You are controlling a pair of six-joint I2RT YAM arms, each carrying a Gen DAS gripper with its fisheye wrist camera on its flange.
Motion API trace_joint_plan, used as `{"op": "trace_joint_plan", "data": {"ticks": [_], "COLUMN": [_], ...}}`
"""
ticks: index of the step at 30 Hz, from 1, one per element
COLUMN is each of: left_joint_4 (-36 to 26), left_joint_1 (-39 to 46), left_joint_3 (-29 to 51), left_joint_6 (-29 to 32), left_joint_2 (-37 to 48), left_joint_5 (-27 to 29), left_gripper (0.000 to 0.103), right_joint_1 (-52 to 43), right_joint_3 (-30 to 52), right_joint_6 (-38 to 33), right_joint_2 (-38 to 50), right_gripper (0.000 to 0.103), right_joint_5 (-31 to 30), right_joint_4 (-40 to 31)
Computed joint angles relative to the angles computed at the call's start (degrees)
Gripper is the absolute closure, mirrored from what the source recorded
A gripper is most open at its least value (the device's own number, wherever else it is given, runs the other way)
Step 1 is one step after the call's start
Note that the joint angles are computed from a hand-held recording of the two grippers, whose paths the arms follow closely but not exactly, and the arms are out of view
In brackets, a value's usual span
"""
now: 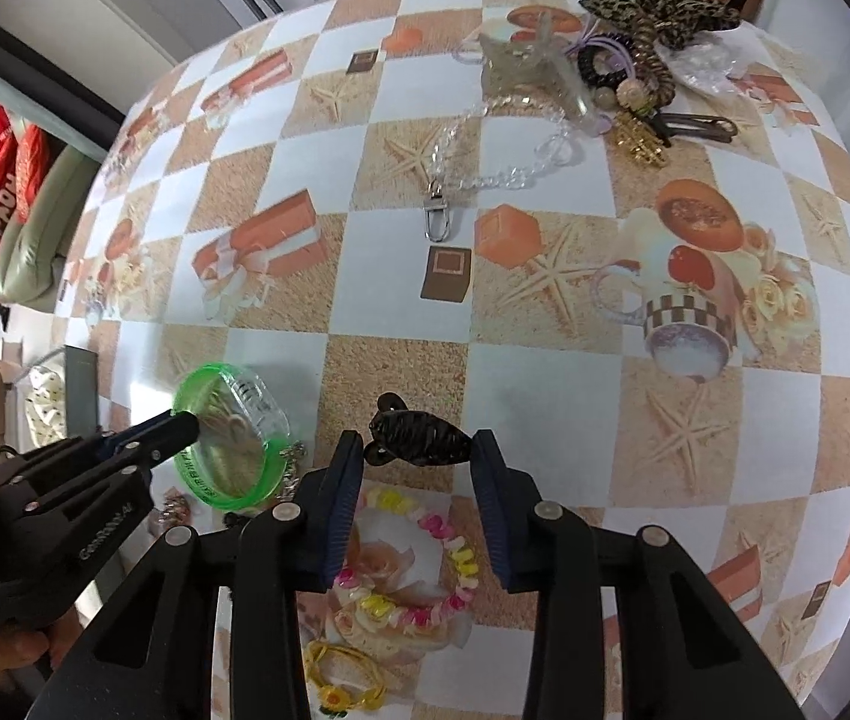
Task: Organize jewelry
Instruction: 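Grasp the green bracelet with the left tool while the right tool grasps the black clip, then carry the bracelet and black clip to the tray and release both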
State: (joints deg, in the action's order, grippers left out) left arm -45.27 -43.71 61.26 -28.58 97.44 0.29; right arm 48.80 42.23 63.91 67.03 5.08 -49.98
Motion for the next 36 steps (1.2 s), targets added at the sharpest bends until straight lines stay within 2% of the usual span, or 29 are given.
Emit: {"op": "trace_joint_plan", "data": {"ticks": [1,11,21,31,34,36], "left_joint_4": [0.1,-4.8,-13.0,-23.9,-27.2,-29.5], "left_joint_1": [-0.1,-0.4,-6.7,-7.8,-4.5,0.4], "left_joint_3": [-2.1,-3.4,-6.3,-10.4,-11.6,-12.5], "left_joint_6": [-0.1,-1.1,-8.4,-13.4,-11.2,-6.7], "left_joint_2": [-2.5,-12.3,-26.1,-40.4,-45.4,-48.9], "left_joint_5": [0.2,-0.1,-2.7,-3.7,-3.0,-1.7], "left_gripper": [0.092,0.092,0.092,0.092,0.092,0.092], "right_joint_1": [0.2,6.6,20.5,29.9,31.5,32.4], "right_joint_3": [0.1,2.1,4.8,9.6,12.2,14.1], "right_joint_6": [0.6,9.0,23.4,30.0,30.5,30.9], "right_joint_2": [-0.9,-8.3,-12.2,-7.2,-3.3,0.1], "right_gripper": [0.063,0.063,0.063,0.063,0.063,0.063], "right_joint_5": [0.0,1.9,6.1,8.4,8.9,9.3], "right_joint_4": [-0.5,-7.1,-13.4,-13.7,-12.3,-11.1]}}
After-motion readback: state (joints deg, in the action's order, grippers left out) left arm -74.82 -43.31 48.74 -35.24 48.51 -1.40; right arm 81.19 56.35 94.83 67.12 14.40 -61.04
